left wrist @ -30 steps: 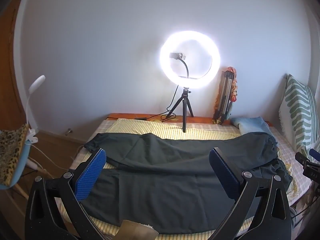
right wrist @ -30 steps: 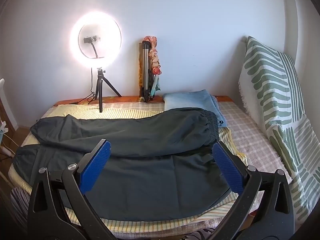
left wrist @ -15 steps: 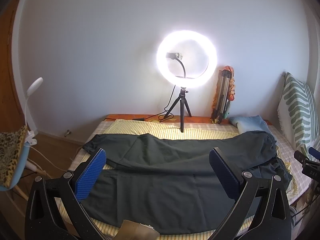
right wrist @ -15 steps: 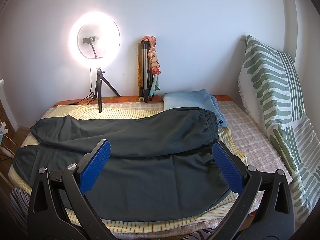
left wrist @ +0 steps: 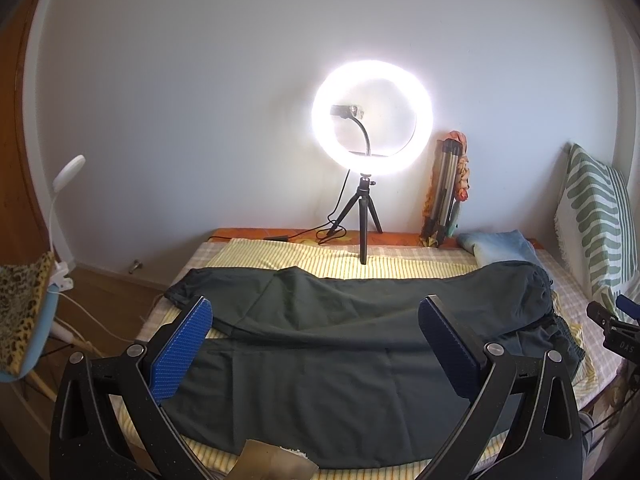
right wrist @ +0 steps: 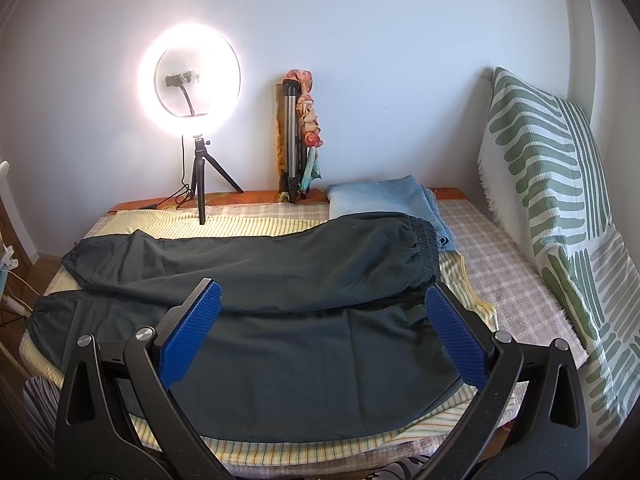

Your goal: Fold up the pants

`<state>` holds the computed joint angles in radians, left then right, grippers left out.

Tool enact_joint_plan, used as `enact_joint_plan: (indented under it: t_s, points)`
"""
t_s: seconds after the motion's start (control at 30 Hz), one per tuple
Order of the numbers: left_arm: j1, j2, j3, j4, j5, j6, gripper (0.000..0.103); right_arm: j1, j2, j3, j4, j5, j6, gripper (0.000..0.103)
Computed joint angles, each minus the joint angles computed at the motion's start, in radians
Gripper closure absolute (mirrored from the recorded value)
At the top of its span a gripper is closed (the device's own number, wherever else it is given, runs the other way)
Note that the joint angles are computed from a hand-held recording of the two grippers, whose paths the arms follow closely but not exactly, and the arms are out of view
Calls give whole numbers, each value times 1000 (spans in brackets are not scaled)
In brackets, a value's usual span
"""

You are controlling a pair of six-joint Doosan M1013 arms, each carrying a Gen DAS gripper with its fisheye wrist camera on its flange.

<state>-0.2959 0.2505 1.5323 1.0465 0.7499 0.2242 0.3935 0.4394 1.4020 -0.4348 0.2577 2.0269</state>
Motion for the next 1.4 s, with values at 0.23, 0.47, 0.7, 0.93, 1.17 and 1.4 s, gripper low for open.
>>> enact_joint_plan:
  t_s: [0.23, 0.47, 0.7, 0.93, 1.17, 1.4]
  points:
    - [-1, 1, -1, 0, 2, 0, 0, 1, 0, 4, -9, -4, 11, 0]
    - [-1, 1, -1, 2, 2, -2, 0, 5, 3, 4, -15, -7, 20, 0]
    - [-1, 5, -6, -1, 6, 0, 0, 6, 3, 3, -20, -5, 26, 0]
    - [0, 10, -8, -4, 3, 4, 0, 5, 5, 2, -19, -4, 27, 0]
    - [-1, 13, -8, 0, 7, 0, 0, 7, 7, 1, -11, -2, 20, 0]
    - [4, 20, -13, -12, 7, 12, 0, 11, 18, -2, -1, -3, 9, 0]
